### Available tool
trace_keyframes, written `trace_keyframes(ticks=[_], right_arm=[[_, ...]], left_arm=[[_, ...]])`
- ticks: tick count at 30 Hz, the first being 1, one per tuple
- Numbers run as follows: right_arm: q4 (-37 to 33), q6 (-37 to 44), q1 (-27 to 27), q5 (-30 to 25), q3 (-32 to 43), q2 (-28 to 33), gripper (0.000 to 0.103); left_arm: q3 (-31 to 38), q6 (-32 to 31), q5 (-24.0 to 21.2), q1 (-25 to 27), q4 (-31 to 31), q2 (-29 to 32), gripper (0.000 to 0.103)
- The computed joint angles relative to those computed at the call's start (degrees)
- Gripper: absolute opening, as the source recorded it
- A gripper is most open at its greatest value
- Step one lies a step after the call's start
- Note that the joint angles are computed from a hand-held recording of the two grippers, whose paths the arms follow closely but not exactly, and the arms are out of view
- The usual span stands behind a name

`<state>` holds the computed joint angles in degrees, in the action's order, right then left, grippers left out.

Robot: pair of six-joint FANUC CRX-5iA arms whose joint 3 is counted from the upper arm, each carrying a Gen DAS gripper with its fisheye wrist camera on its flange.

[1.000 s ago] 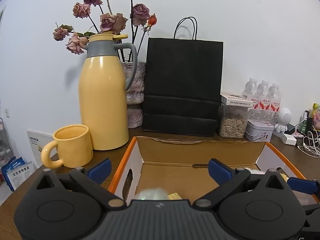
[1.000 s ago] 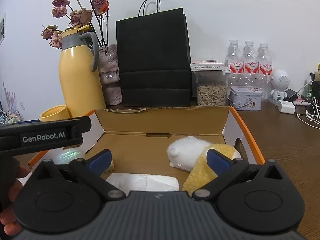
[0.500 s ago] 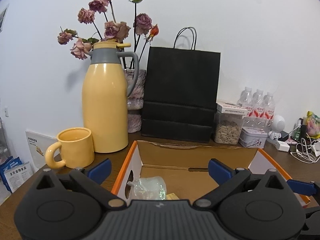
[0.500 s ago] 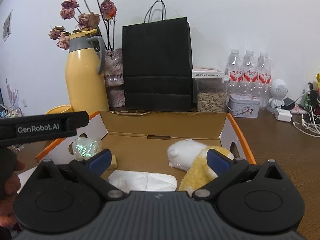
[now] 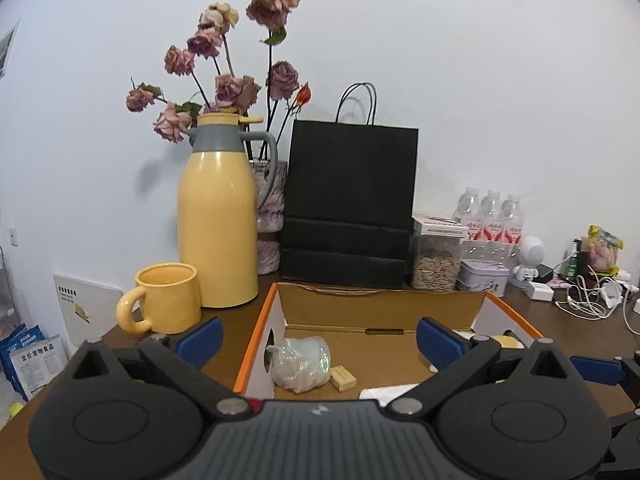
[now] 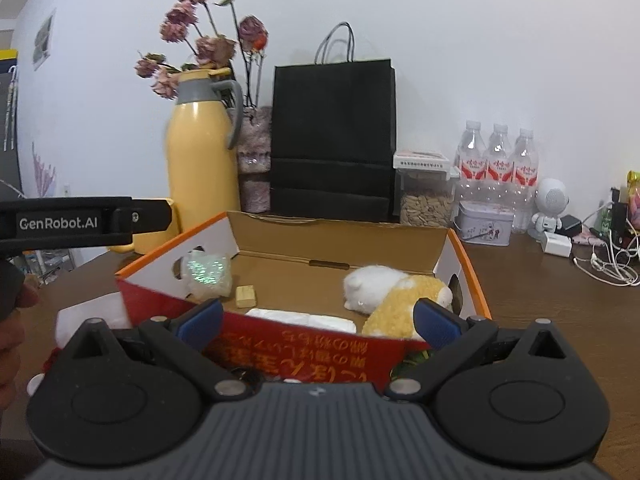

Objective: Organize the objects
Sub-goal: 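Withdraw both tools from the box toward the white cap and device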

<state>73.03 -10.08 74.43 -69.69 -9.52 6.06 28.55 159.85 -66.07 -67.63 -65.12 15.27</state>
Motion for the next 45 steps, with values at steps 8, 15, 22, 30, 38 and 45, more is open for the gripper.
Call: trace_keyframes(ticks=[8,15,22,30,38,45], right_arm=[[-0.17,0.49,4.13,-2.32,-0.47,-0.74,0.103],[-1.54,-0.24,7.32,-4.46,-0.67,-0.83,0.103],[-4.21,0.84,10.62,-6.52,-0.12,-0.17,0.103],[-8.24,2.73,13.44,-7.69,0.89,0.96,0.103],[-12.49,2.25,15.62,-9.04,0.86,1.28,0.103],[-13.44,0.44,15.91,-8.42,0.52,1.66,0.103]], left_arm=[[-4.97,0.8,-0.41,-3.18,-1.63,-4.15,0.103],[-8.57,1.27,-1.85,-4.71,-0.82,-7.08,0.103],[-13.27,2.31,-2.35,-5.75,-0.03,-11.08,0.103],[-17.67,1.29,-5.27,-6.78,1.74,-14.33,0.103],[-22.1,-0.3,-6.57,-4.83,7.73,-16.35,0.103],[-23.97,0.8,-5.42,-2.69,10.6,-16.77,0.103]])
